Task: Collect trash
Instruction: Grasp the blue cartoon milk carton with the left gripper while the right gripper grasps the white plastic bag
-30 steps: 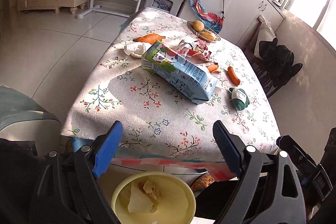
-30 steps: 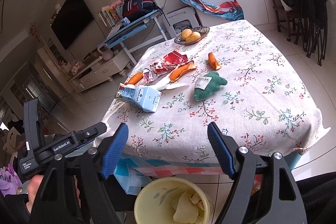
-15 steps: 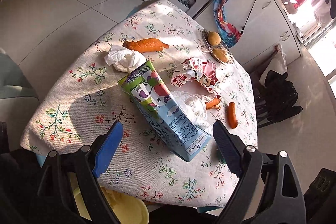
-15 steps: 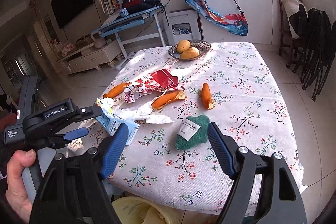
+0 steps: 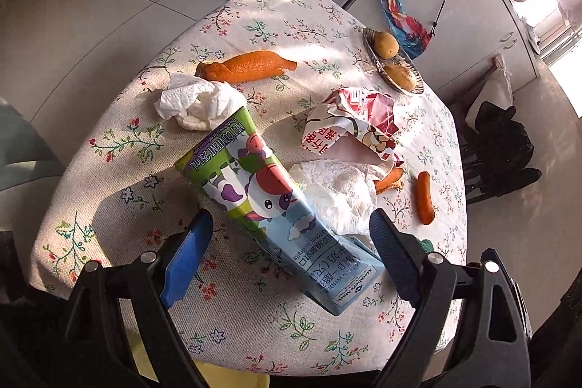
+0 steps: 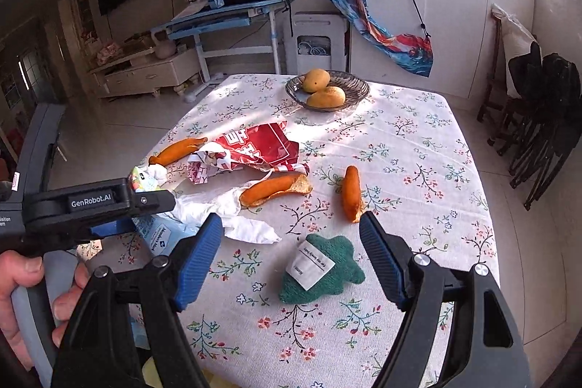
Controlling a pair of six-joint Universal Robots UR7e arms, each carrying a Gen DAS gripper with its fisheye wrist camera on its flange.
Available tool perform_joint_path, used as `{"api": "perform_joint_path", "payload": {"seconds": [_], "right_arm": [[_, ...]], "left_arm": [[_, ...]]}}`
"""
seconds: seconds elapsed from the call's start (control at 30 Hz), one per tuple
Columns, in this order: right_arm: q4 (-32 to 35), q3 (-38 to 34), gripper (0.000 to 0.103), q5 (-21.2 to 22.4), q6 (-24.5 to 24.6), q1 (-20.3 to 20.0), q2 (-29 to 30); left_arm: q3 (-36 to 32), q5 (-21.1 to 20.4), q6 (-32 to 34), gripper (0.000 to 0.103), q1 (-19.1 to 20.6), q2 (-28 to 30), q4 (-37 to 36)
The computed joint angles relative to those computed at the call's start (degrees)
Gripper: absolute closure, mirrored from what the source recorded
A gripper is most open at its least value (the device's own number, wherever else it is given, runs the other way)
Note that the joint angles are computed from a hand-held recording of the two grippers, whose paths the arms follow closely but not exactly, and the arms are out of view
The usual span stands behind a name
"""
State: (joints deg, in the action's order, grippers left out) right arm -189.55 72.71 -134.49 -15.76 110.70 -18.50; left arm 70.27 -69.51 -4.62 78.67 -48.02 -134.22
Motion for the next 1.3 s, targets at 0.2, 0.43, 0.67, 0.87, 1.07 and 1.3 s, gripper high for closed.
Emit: {"api": "perform_joint_path", "payload": {"seconds": [0.2, 0.43, 0.67, 0.87, 1.07, 1.3], "right_arm": [[7.3, -9.0, 0.028, -3.3, -6.8, 0.4, 5.3], [14.7, -11.3, 0.028, 3.6, -8.8, 1.0, 7.2], [18.4, -11.8, 0.028, 6.5, -3.7, 0.1, 6.4], [26.1, -14.5, 0.035, 10.2, 4.2, -1.7, 6.4], [31.6, -17.7, 0.053, 10.7, 5.9, -2.3, 8.4], [26.4, -12.2, 0.088, 12.0, 4.6, -2.5, 5.5]], "left_arm": [[-1.5, 0.5, 2.5, 0.022, 0.7, 0.4, 1.9], [-4.7, -0.2, 5.9, 0.024, 1.5, 0.6, 4.6], [-3.6, -0.6, 8.2, 0.024, 2.1, -0.5, 4.8], [-1.2, 1.6, 11.8, 0.045, 2.0, -0.9, 1.5], [-1.8, 2.9, 18.4, 0.068, 1.7, -0.7, 2.3], [-2.3, 2.3, 21.9, 0.07, 1.6, -0.8, 5.0]]}}
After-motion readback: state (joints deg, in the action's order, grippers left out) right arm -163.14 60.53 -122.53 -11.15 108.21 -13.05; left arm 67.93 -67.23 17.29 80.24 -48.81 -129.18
